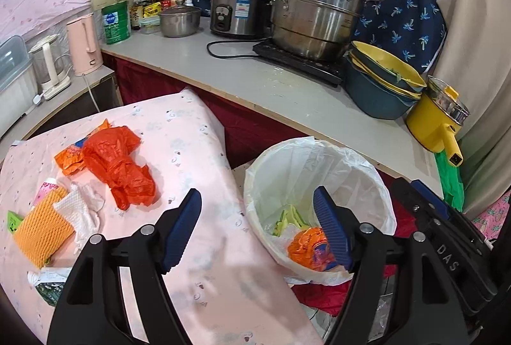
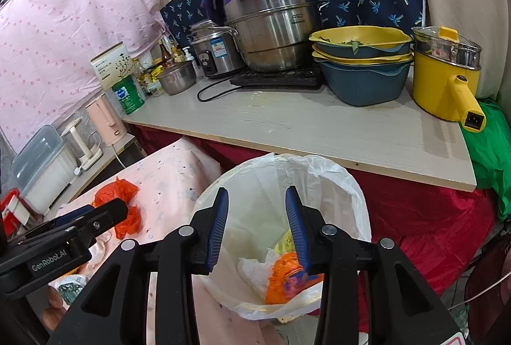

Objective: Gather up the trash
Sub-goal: 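Move both open tools back over the remaining trash on the table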

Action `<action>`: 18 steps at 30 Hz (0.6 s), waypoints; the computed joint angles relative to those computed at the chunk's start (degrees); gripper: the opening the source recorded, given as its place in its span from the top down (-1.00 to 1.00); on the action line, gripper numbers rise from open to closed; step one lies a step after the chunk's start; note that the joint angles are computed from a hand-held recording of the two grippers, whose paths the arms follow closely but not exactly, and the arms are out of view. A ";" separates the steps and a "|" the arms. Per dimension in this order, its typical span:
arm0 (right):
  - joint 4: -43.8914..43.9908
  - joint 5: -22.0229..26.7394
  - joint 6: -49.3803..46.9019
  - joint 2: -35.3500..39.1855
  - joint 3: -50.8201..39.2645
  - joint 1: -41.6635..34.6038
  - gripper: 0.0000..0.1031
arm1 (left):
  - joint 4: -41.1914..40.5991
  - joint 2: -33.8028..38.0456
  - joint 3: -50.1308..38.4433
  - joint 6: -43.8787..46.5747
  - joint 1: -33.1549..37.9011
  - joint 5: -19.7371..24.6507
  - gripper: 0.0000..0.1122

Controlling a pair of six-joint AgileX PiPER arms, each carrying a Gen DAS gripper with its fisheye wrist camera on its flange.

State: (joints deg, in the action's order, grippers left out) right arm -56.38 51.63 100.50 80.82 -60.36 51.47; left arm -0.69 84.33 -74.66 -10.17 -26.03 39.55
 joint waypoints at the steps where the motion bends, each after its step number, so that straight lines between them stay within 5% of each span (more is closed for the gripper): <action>1: 0.02 0.16 -0.32 0.26 -0.55 0.20 0.26 | 0.01 -0.32 0.31 0.08 0.44 -0.03 -0.23; 18: 2.03 1.13 -6.83 10.72 -14.72 6.26 0.25 | -6.42 -8.37 8.67 9.28 17.63 0.18 -0.29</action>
State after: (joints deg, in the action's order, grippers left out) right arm -54.35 52.76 93.67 91.54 -75.08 57.72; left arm -7.11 75.96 -65.99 -0.89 -8.40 39.73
